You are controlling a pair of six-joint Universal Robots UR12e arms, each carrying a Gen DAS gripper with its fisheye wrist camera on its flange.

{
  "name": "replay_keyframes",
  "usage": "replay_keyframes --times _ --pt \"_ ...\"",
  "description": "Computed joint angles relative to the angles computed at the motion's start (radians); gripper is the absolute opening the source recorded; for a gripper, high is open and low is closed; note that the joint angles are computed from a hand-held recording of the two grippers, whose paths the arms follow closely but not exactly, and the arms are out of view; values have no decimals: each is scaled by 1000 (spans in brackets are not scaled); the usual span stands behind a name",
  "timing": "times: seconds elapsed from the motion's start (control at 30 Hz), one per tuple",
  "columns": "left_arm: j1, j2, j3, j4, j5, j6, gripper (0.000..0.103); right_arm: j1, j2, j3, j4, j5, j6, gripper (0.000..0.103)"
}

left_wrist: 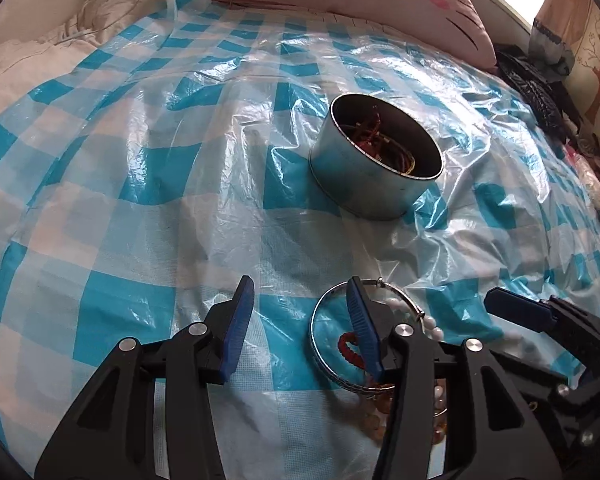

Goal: Organize jewelry
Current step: 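Move both open tools back over the remaining bracelet pile, then grasp the red cord beaded bracelet with the right tool and lift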

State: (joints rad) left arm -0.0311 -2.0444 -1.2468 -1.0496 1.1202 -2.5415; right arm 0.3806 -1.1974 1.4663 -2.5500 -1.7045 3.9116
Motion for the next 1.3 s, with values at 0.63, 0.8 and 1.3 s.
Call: replay_keyframes --times 0.63,0.8,1.3 --pt "16 -7 16 -25 -66 -42 45 5 -37 22 132 -160 35 75" --pt "-13 14 -28 41 30 50 40 42 25 -64 135 -168 -184 74" --pt "-4 -2 -1 1 23 21 36 28 39 -64 126 -73 -235 16"
